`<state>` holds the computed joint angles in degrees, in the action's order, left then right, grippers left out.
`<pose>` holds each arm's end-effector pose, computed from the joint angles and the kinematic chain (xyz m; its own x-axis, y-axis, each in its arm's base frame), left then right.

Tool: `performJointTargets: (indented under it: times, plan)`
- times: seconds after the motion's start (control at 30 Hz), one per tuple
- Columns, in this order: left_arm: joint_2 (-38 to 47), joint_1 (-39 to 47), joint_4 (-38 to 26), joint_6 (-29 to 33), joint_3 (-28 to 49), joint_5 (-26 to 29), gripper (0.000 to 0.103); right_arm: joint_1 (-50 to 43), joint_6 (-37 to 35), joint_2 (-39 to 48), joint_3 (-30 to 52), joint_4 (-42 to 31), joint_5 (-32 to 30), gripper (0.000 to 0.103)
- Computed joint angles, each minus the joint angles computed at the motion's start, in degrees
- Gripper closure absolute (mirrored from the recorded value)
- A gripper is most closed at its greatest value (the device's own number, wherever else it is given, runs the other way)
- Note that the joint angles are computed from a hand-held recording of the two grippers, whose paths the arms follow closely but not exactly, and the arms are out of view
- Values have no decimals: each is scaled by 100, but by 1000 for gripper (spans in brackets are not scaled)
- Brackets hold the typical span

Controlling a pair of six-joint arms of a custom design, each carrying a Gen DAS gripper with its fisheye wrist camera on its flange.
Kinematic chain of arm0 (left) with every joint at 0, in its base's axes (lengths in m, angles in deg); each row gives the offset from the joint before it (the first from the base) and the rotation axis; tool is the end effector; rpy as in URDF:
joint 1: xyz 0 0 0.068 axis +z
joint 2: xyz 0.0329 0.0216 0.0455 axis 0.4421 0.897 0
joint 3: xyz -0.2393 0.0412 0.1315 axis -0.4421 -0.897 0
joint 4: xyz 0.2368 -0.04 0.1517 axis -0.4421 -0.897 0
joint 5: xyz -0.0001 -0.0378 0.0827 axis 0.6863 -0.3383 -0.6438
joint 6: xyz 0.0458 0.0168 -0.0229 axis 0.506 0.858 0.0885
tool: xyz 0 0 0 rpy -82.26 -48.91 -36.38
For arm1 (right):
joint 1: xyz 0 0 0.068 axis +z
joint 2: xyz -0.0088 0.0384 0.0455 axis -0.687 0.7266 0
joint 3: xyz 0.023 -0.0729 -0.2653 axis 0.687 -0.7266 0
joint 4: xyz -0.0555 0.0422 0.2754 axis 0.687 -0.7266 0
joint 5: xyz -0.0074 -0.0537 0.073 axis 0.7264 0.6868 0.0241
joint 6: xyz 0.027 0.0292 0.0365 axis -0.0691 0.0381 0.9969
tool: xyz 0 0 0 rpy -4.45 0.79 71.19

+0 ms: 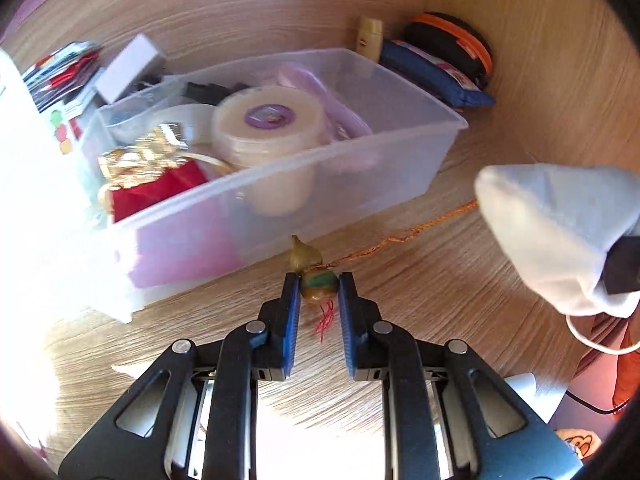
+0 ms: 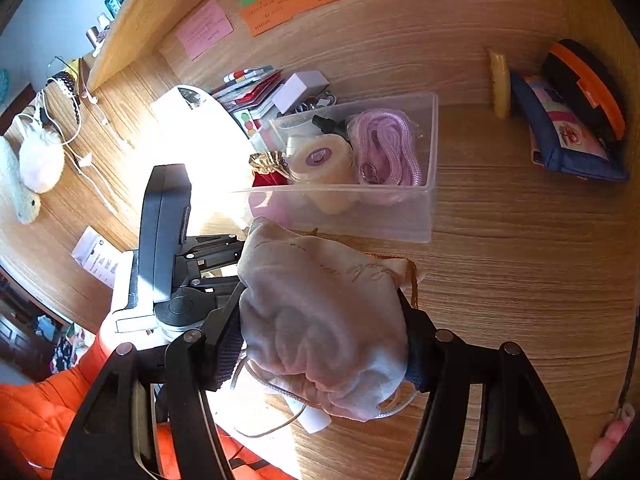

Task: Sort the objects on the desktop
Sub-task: 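Close left tool on the gold-bead tassel while right tool holds the cloth bag, then carry the bead tassel and cloth bag over the clear box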

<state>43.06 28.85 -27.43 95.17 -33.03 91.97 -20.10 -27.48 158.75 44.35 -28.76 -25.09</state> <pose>0.2070 0.0040 0.0939 -0.7957 0.0625 -0.6025 0.1238 0.9905 -0.0607 0.2460 0.1250 0.1869 -0.7259 -0.3059 -0.6160 -0.6185 0.6823 0.3899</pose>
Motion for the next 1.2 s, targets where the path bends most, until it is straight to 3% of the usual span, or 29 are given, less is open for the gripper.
performJointTargets:
  times: [0.2,0.37,0.73,1.2]
  plan:
    - [-1134,648,-653,195,-62,402,85,191,97,-23,173,108,206,42]
    - [-1568,1002,-1038,308,136,618,85,515,97,91,449,239,519,42]
    - [-727,1181,-943,349,1081,617,85,932,-78,1124,1546,450,1423,42]
    - [973,1021,-343,106,1967,519,85,818,-143,2771,2880,396,1782,42]
